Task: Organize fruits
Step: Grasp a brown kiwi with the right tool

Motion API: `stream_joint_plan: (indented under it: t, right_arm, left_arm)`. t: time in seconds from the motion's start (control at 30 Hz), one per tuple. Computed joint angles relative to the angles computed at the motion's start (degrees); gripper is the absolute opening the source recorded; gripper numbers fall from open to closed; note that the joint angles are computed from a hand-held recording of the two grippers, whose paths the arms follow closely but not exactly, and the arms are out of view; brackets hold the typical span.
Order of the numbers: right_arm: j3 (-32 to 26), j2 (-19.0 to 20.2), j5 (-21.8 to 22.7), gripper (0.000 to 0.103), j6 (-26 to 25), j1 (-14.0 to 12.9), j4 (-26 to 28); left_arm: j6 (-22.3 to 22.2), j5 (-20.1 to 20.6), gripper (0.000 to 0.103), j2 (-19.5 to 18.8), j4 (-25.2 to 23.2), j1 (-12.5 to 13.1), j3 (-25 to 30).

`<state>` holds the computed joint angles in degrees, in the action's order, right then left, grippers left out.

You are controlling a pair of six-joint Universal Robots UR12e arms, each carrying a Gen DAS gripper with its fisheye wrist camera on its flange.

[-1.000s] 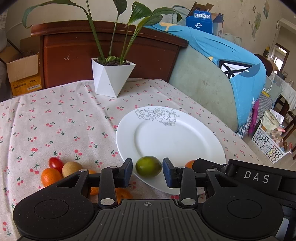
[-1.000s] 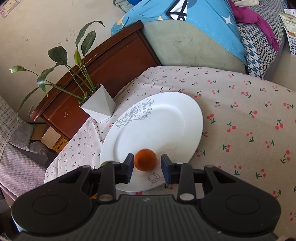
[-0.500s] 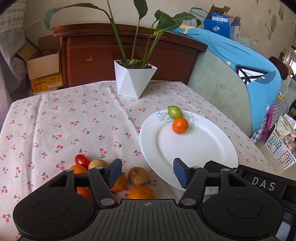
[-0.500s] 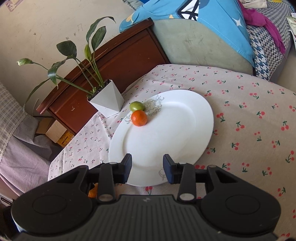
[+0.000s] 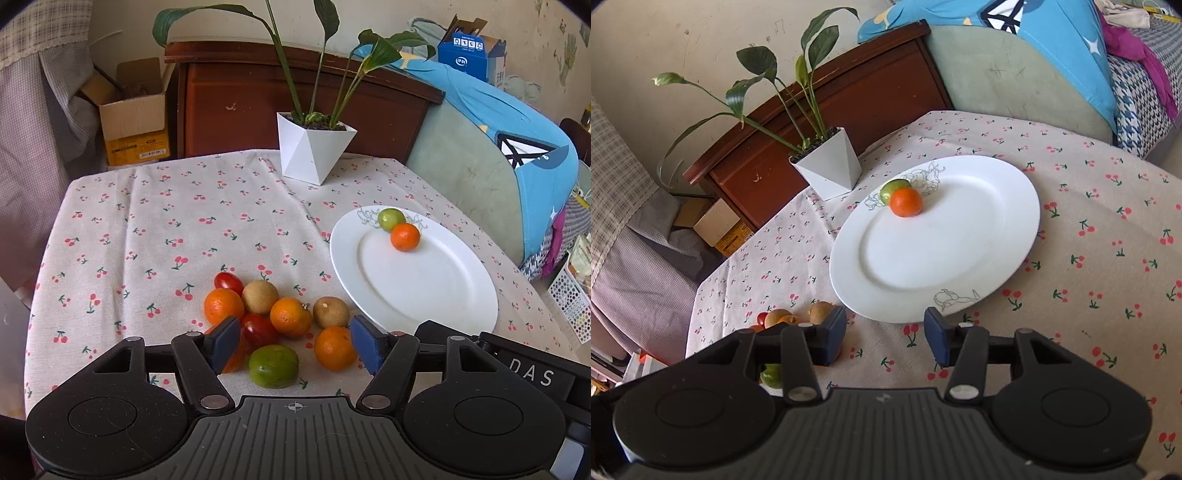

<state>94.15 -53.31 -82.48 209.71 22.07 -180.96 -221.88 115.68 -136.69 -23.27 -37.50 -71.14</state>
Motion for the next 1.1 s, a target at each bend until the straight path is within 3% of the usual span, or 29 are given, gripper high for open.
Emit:
stream_joint_plan:
  t: [0.23, 0.77, 1.1]
  right_arm:
    - [1.54, -1.29, -0.17, 0.055, -1.5, 0.1, 1.54]
    - [4.1, -2.56, 5.09, 0.054, -3.54, 0.15, 2.38]
    - [2.5, -1.39, 3.31, 0.035, -8.04, 1.49, 3.81]
  left_arm:
    - [0.44, -0.03, 0.076, 1.61, -1.63, -0.13, -1.82]
    - [-5.07, 3.09, 0.076, 5.4, -0.99, 0.8, -8.97]
    - [-2.44, 1.17, 0.072, 5.12, 1.2, 0.77, -9.78]
